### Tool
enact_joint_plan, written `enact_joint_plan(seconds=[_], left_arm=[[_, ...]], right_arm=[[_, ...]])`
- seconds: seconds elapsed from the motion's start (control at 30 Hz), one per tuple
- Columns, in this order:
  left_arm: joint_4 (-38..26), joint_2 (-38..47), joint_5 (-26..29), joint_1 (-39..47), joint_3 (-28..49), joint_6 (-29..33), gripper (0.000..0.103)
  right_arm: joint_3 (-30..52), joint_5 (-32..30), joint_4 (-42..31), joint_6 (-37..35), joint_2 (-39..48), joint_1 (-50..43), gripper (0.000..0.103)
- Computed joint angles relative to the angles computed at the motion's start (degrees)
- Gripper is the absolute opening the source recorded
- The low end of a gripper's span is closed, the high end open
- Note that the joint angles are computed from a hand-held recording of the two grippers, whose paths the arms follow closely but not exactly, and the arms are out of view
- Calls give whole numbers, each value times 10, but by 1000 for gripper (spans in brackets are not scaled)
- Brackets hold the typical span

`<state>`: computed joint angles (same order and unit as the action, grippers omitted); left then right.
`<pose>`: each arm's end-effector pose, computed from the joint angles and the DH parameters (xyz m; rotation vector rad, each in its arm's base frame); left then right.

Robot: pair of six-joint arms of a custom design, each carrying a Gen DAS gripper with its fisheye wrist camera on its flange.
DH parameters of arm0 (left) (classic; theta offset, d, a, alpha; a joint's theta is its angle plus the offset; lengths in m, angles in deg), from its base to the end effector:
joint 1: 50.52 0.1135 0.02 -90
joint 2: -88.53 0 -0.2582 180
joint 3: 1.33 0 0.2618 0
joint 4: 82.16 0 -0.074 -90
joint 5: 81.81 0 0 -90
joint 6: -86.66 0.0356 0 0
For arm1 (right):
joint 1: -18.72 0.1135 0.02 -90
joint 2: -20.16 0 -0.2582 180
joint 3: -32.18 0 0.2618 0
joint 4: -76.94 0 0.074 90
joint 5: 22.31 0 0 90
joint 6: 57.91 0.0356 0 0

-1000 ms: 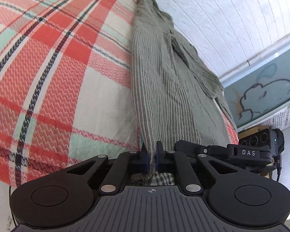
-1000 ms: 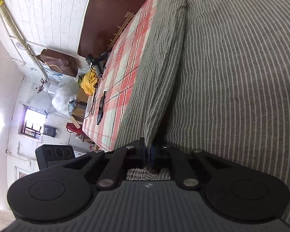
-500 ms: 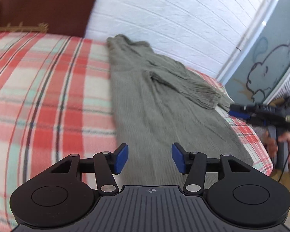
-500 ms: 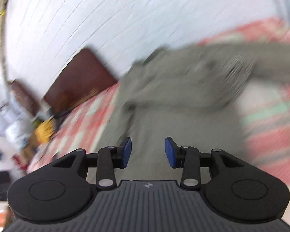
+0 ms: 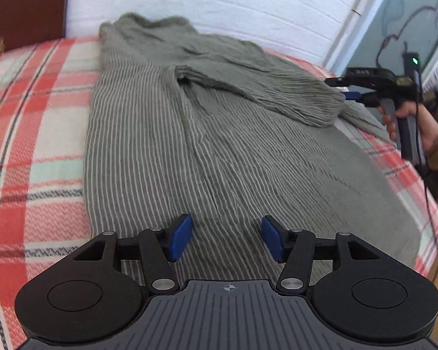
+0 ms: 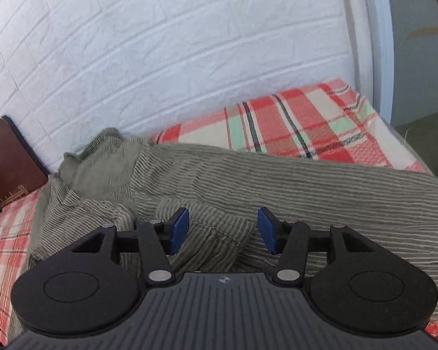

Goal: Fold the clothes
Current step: 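Grasp the sleeve cuff with the right gripper and lift it across the shirt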

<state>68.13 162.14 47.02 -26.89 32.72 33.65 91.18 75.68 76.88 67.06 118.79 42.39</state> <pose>0.1784 0.0537 0.0993 0.4416 2.4137 -0.5190 0.3175 0.1338 0.1320 0.2994 2.2652 0.3861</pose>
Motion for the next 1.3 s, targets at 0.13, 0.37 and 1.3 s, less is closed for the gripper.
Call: enact_joint_plan(seconds=[0.13, 0.37, 1.3], left_arm=[[13, -46, -19, -23, -28, 9, 79], [-75, -36, 56, 52, 45, 15, 80], [-355, 113, 62, 361, 218, 339, 80]], right_arm=[[-15, -42, 33, 18, 7, -7, 30], [-55, -29, 27, 32, -113, 25, 14], [146, -248, -51, -50, 21, 350, 17]])
